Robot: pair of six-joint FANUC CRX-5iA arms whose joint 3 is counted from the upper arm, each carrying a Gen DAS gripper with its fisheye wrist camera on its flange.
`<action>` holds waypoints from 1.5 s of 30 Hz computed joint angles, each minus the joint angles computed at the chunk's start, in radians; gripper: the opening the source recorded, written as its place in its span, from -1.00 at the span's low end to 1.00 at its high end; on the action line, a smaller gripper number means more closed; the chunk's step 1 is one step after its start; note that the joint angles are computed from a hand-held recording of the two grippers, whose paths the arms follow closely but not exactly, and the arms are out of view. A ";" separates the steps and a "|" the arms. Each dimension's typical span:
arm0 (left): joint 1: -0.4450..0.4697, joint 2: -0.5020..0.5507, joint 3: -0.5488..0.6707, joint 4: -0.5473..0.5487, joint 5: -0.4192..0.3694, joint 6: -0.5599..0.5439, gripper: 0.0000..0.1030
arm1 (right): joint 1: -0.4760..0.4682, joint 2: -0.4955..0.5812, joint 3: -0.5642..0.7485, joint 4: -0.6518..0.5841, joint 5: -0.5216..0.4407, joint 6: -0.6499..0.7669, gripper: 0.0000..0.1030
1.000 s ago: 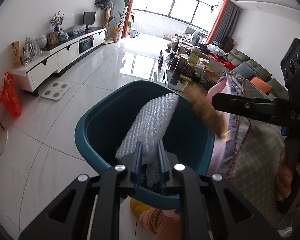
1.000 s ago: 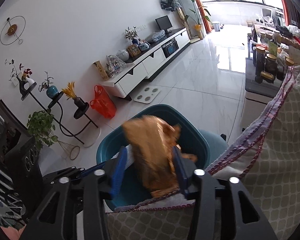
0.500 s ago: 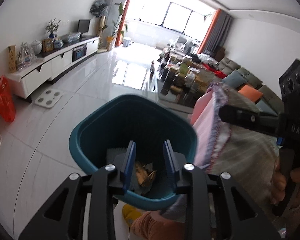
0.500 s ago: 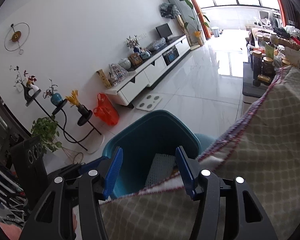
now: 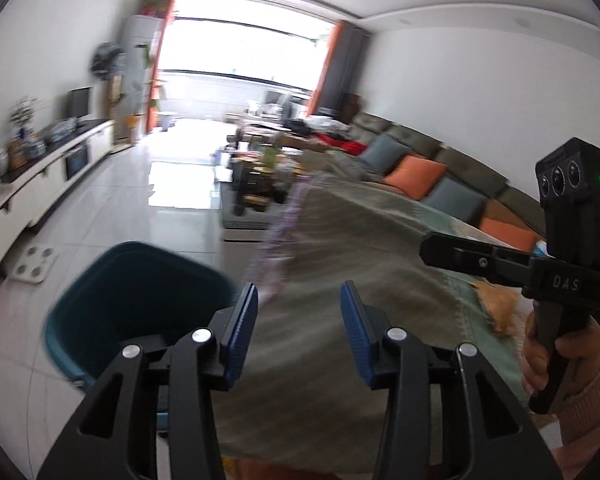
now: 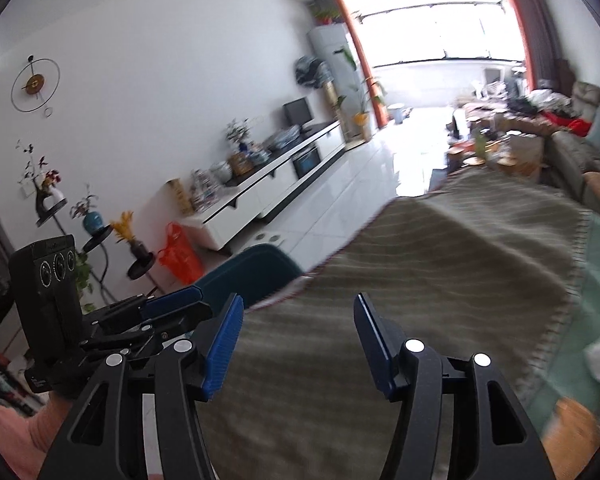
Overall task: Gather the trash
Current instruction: 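Move both open tools back over the trash on the bed, then grasp the gold chip bag with the left tool while the right tool grasps the blue-dotted paper cup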
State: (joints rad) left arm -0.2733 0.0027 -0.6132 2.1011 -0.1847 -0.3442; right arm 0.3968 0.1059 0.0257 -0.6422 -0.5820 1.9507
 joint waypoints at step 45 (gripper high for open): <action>-0.031 0.321 0.344 -0.945 -0.402 0.706 -0.41 | -0.417 -0.130 -0.298 0.255 0.163 -0.505 0.26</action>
State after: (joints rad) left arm -0.3038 0.3242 -0.2690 1.1561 -0.5862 0.3622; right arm -0.0205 -0.0243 -0.2724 -0.3870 -0.4190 1.4460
